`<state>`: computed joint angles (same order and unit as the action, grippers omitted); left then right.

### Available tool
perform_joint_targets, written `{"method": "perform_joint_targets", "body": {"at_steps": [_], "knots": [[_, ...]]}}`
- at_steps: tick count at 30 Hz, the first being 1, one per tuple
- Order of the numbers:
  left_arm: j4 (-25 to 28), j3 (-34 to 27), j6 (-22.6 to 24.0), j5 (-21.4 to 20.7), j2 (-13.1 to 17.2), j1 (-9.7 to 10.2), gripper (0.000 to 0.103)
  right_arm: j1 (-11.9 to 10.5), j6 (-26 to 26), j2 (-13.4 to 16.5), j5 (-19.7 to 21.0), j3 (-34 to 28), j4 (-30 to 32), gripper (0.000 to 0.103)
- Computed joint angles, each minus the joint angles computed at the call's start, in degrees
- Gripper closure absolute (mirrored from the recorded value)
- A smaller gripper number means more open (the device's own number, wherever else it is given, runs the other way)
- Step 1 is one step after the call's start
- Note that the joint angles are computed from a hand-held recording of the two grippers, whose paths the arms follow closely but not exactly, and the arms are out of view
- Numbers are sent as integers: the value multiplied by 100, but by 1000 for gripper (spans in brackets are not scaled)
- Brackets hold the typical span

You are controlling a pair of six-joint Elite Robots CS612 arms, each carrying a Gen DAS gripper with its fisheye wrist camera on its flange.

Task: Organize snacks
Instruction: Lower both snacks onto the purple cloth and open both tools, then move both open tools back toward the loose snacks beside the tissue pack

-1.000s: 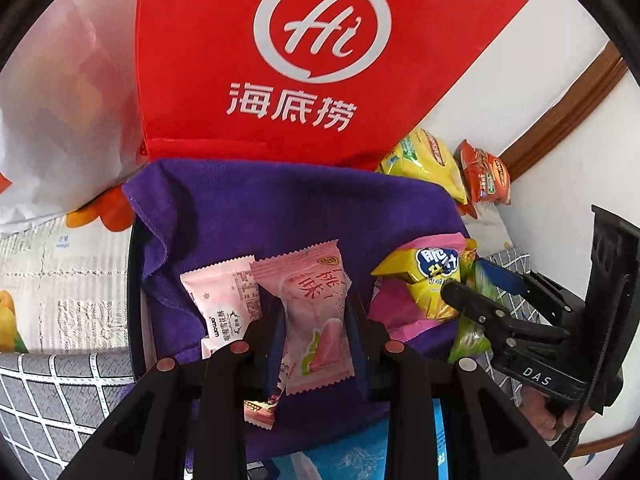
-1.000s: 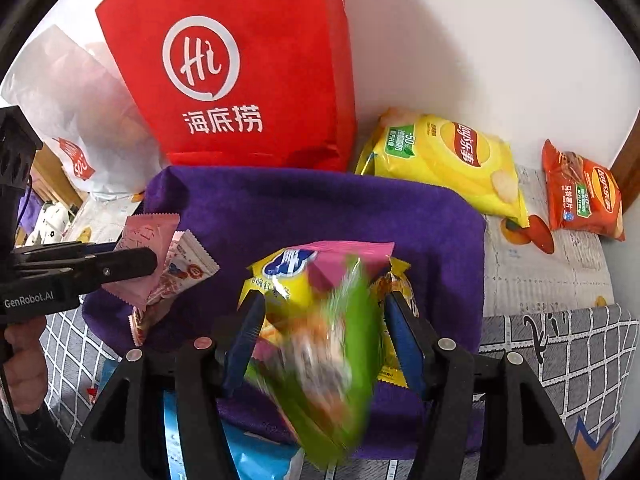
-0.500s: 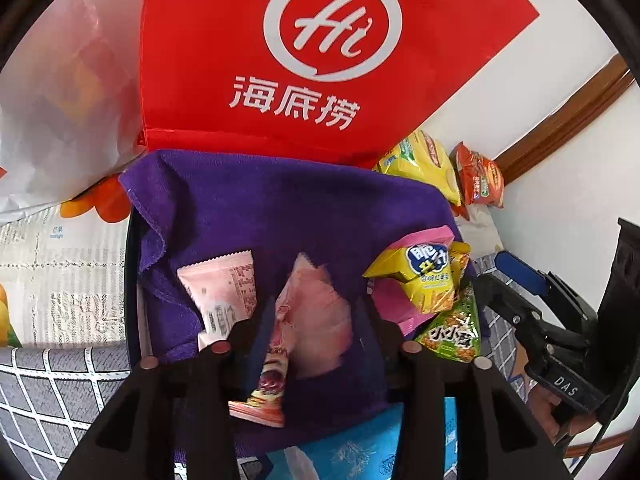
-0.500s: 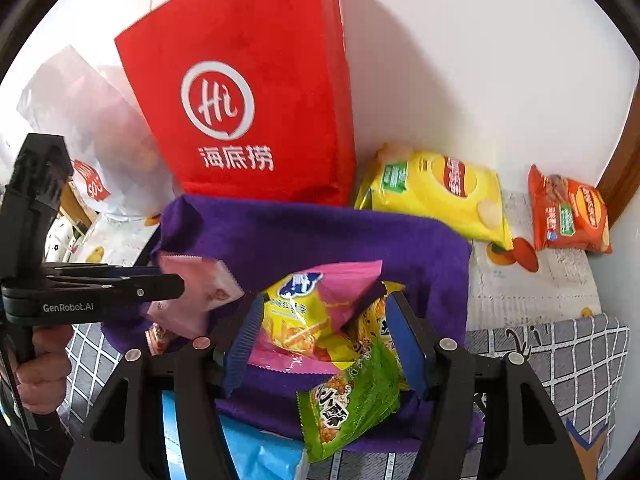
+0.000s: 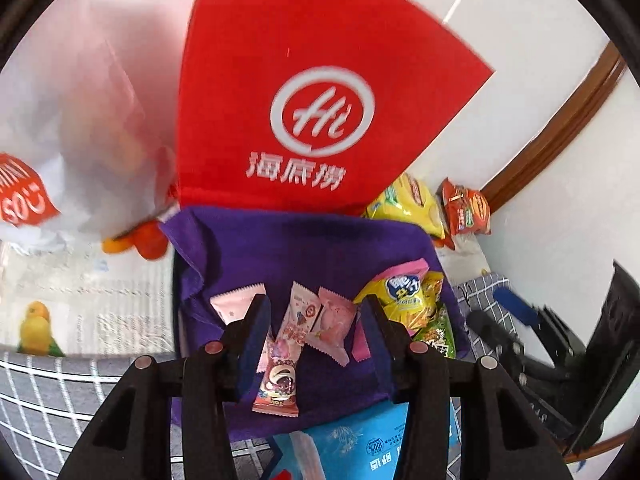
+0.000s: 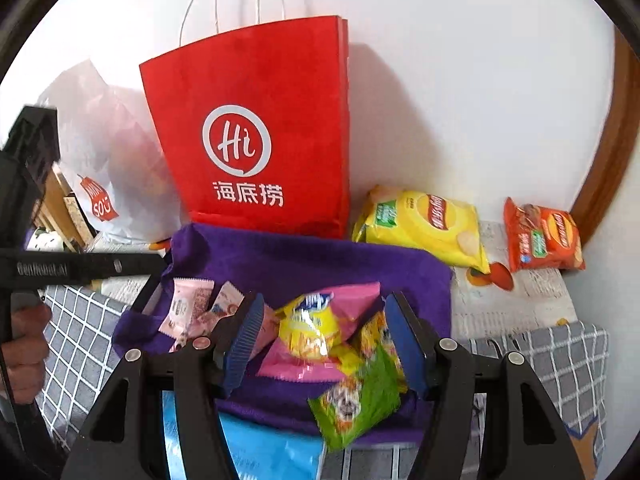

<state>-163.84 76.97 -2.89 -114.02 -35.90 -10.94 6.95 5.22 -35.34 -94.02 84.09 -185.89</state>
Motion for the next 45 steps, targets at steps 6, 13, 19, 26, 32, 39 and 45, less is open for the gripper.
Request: {"method": "perform_joint_targets", "body": {"at_steps": [6,13,19,26,32,39,45], "knots": [[-242,308,67,-69,-288,22,58,109,24,-334,-240,637,-263,40],[-821,1007,190,-39,-781,94,46,209,88,-610,-74,1285,-477,40],[-1174,1534,237,56,-1009,189,44,326,167,-642,6,1501,-504,35],[-1266,1965,180,260,-1127,266,44,483,80,-570,27,1614,-547,31],[-1379,2217,169,245,-1189,336,44,650,-305,-476,0,1630,-514,29],[-1574,2436,152,184,-1276,409,44,782,-639,-428,290,1672,-618,25],[-1695,2590,150,128,-1316,435,44,869,-707,-327,180,1578,-549,22]]}}
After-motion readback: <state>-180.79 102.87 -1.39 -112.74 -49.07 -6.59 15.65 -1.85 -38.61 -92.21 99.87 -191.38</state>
